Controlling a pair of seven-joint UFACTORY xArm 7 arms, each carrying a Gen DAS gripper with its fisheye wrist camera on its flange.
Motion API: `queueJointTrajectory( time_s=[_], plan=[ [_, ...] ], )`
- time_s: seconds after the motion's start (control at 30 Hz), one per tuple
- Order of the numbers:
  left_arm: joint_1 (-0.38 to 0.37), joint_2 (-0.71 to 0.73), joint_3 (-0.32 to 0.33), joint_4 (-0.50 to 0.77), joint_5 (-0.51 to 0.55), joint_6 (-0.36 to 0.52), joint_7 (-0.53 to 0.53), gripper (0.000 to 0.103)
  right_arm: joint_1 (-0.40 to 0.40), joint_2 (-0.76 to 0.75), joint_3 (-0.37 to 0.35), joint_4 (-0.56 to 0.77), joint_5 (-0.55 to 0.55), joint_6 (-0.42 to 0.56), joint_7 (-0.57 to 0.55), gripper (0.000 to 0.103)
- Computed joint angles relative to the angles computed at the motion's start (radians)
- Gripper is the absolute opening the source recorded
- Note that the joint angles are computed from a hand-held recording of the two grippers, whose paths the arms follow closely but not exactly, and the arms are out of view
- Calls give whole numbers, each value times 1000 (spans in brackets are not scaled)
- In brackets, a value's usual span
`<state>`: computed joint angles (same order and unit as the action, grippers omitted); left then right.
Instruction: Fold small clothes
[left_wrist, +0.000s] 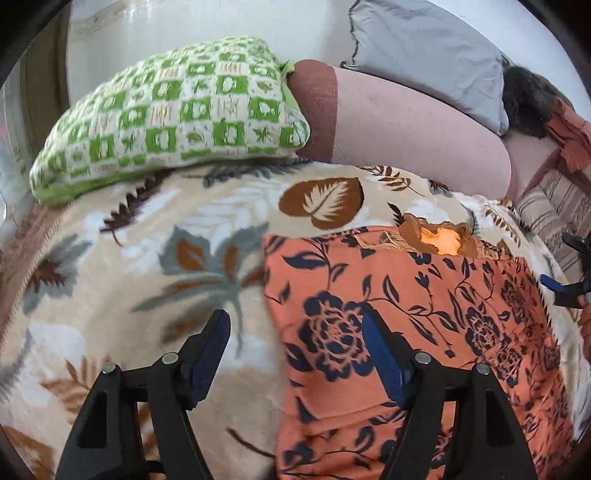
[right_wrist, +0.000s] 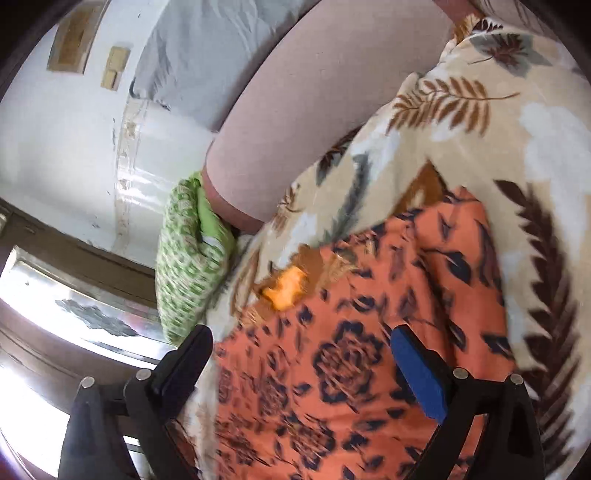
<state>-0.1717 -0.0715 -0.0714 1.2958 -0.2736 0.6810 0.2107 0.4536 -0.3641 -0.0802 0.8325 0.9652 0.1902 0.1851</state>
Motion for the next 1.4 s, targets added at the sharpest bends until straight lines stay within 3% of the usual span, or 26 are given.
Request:
queueJointTrajectory(
  time_s=[0.07, 0.1, 0.13, 0.17, 0.2, 0.23, 0.3, 0.37, 0.47, 0.57, 0.67, 0.8, 0.9, 0.97, 1.03, 1.13, 1.17, 1.3, 1.33, 1.4],
  plan=[
    [-60, 26, 50, -4, 46, 9, -42, 75, 77, 57, -86, 44, 70, 8, -70, 99],
    [-35, 53, 19, 8, 132, 33, -103, 75, 52, 96, -88, 44, 43, 26, -44, 99],
    [-45, 97, 29, 34, 218, 89, -159, 78, 20, 137, -68, 41, 57, 25, -16, 98],
    [-40, 108, 18, 40, 262, 103, -219, 81, 30, 145, -76, 28, 113, 1, -25, 98],
    [0, 95, -20, 25, 264, 75, -257, 81, 18, 135, -52, 27, 154, -43, -38, 98],
    [0, 88, -16, 22, 254, 75, -262, 81, -36, 124, 6, 26, 152, -45, -32, 98],
    [3, 61, -13, 10, 241, 76, -250, 81, -220, 72, 173, 8, 23, 12, 64, 99],
    [9, -13, -4, -53, 209, 51, -209, 81, -274, -18, 230, -37, -147, 59, 205, 99],
    [6, -171, 37, -176, 74, 67, -85, 81, -247, -201, 213, -128, -455, 204, 432, 99],
    [-7, -352, 106, -304, -50, 162, 13, 84, -40, -404, 78, -214, -731, 374, 610, 99],
    [0, -543, 152, -435, -103, 277, 42, 84, 35, -612, 108, -279, -835, 605, 721, 99],
    [30, -738, 170, -559, -96, 445, 10, 84, 119, -880, 173, -399, -793, 767, 888, 99],
    [40, -823, 181, -606, -105, 532, -24, 84, 143, -1035, 264, -438, -730, 873, 983, 99],
    [46, -863, 181, -626, -106, 575, -41, 84, 190, -1109, 289, -467, -718, 897, 1055, 99],
    [58, -878, 167, -637, -90, 600, -63, 84, 203, -1091, 322, -470, -685, 897, 1092, 98],
    [63, -887, 174, -650, -100, 642, -96, 84, 246, -1045, 332, -467, -690, 898, 1133, 84],
    [65, -885, 175, -653, -101, 651, -103, 84, 224, -1023, 345, -462, -667, 890, 1120, 82],
    [74, -888, 194, -663, -119, 665, -118, 84, 256, -984, 314, -472, -676, 888, 1150, 63],
    [74, -889, 201, -671, -125, 660, -112, 84, 275, -964, 307, -468, -685, 884, 1156, 52],
    [87, -878, 190, -678, -109, 666, -123, 72, 290, -946, 308, -460, -697, 887, 1168, 32]
  ],
)
